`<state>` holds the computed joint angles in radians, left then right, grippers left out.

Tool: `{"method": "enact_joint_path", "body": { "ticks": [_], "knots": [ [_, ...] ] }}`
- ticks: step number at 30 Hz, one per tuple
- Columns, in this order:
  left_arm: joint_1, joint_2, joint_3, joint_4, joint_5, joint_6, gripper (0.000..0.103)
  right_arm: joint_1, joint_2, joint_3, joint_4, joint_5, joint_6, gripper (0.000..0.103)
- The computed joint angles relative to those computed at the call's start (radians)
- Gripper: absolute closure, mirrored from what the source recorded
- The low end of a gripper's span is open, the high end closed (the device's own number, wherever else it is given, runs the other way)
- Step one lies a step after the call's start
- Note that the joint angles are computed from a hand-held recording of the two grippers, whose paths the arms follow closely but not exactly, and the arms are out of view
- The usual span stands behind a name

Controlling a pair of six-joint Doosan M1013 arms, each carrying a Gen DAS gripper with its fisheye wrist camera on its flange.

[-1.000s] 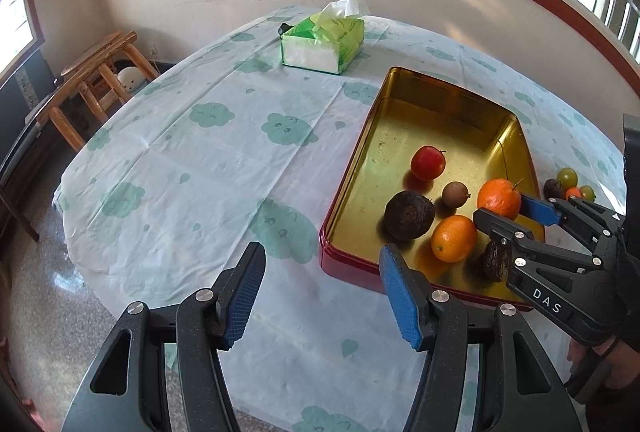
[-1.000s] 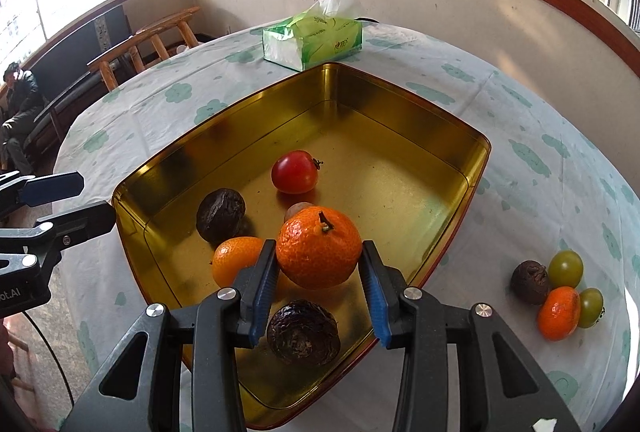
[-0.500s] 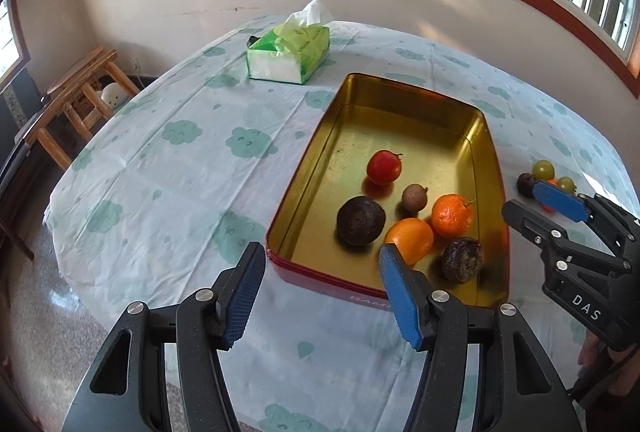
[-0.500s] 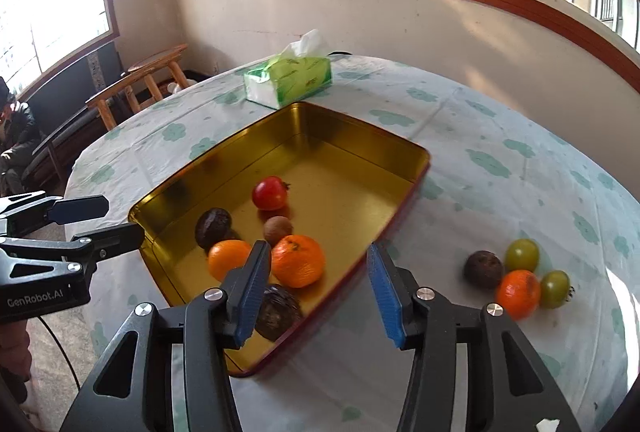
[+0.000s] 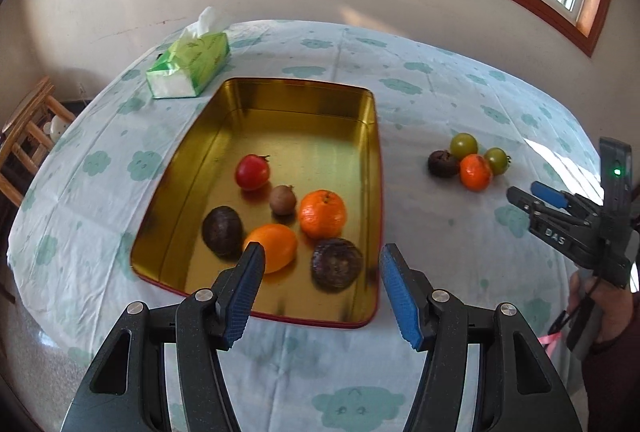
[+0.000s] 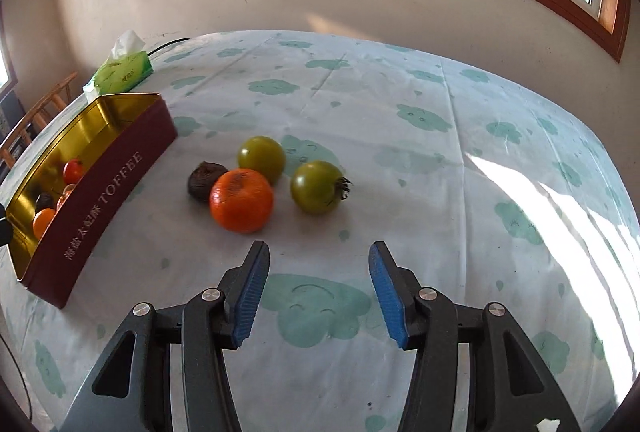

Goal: Organize fruits
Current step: 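Grasp the dark green tomato with the right gripper while the left gripper grasps a bumpy mandarin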

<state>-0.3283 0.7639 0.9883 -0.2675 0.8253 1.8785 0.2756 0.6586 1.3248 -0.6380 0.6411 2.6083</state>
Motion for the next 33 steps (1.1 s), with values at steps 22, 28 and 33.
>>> {"method": "enact_joint_path", "body": {
  "ticks": [22, 28, 33],
  "knots": [
    [-0.101, 0.073, -0.112, 0.001, 0.047, 0.028, 0.042, -0.044, 0.008, 0.013, 0.022, -0.08, -0.033, 0.071],
    [-0.125, 0.125, -0.178, -0.009, 0.086, 0.03, 0.042, -0.052, -0.052, 0.115, -0.115, -0.014, 0.18, 0.071],
    [-0.14, 0.164, -0.238, -0.007, 0.106, 0.008, 0.042, -0.058, -0.082, 0.171, -0.121, -0.014, 0.236, 0.071]
  ]
}}
